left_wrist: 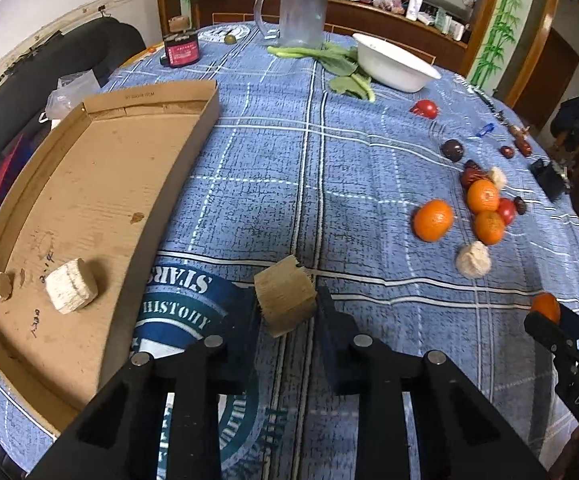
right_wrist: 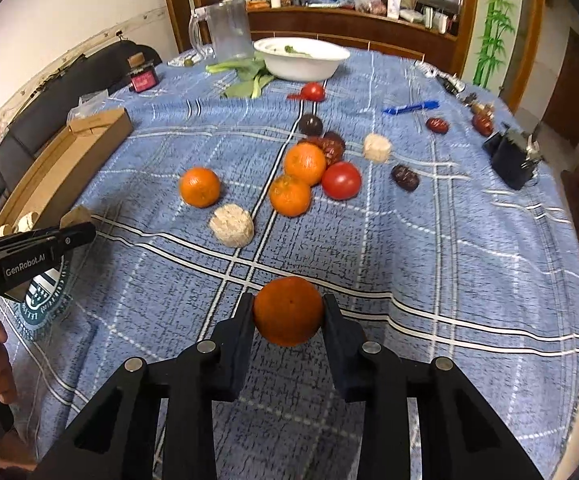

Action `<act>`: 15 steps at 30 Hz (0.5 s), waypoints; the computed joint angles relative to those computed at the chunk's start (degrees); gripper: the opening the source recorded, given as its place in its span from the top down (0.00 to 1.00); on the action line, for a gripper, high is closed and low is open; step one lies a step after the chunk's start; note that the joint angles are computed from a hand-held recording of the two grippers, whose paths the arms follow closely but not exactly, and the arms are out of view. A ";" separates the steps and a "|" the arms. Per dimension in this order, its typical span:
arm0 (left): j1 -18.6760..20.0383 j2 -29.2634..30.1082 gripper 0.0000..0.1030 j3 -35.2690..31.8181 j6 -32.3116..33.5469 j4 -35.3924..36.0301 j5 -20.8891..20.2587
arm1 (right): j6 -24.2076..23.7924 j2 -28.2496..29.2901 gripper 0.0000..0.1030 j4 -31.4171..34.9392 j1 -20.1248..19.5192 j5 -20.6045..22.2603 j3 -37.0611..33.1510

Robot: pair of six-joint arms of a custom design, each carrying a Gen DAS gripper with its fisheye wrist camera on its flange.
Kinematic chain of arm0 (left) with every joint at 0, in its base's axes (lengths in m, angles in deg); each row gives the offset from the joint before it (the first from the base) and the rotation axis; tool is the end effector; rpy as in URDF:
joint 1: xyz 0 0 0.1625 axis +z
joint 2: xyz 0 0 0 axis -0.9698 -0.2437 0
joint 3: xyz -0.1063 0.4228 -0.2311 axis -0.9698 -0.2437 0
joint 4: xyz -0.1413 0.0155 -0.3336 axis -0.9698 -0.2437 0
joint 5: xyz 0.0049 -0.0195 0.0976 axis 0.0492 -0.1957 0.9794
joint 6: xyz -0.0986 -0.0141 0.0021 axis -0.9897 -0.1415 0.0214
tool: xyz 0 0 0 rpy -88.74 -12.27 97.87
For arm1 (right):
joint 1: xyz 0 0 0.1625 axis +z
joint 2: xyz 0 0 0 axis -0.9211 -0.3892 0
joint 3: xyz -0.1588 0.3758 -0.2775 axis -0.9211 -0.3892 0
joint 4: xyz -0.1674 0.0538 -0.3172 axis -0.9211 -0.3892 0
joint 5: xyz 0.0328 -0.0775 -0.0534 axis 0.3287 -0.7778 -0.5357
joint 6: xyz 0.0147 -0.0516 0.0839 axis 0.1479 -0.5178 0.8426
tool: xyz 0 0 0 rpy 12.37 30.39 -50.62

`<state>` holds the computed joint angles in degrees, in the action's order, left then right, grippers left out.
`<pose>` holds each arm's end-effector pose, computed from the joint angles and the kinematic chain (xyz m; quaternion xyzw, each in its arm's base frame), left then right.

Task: Organize fruits
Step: 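Grasp a tangerine with the right tool while the left tool grasps a tan cube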

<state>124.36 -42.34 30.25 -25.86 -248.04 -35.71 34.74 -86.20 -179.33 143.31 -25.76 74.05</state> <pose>-0.3073 -0.6600 -0.0938 0.1127 0.9058 -0.2403 0.3304 -0.0542 -0.6237 0.2678 0.1454 -0.9017 0.2439 0.3261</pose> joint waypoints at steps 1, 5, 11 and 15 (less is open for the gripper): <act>-0.18 -0.32 0.75 0.60 0.44 -0.69 -0.09 | -0.06 -0.24 0.66 -1.16 0.36 -0.25 0.64; -0.71 -1.80 0.75 2.90 1.97 -3.13 -0.14 | 0.61 -0.84 0.66 -2.69 1.25 -0.54 1.75; -0.67 -4.32 0.75 5.80 3.06 -5.63 0.58 | 1.39 -0.03 0.66 -4.14 3.17 -1.76 1.88; -0.44 -6.15 0.75 8.10 3.92 -7.99 1.59 | 1.50 1.08 0.66 -4.20 4.68 -2.32 1.28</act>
<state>123.92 -48.49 38.35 -21.94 -256.03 -34.11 36.24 -85.13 -183.53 147.99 -28.07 75.33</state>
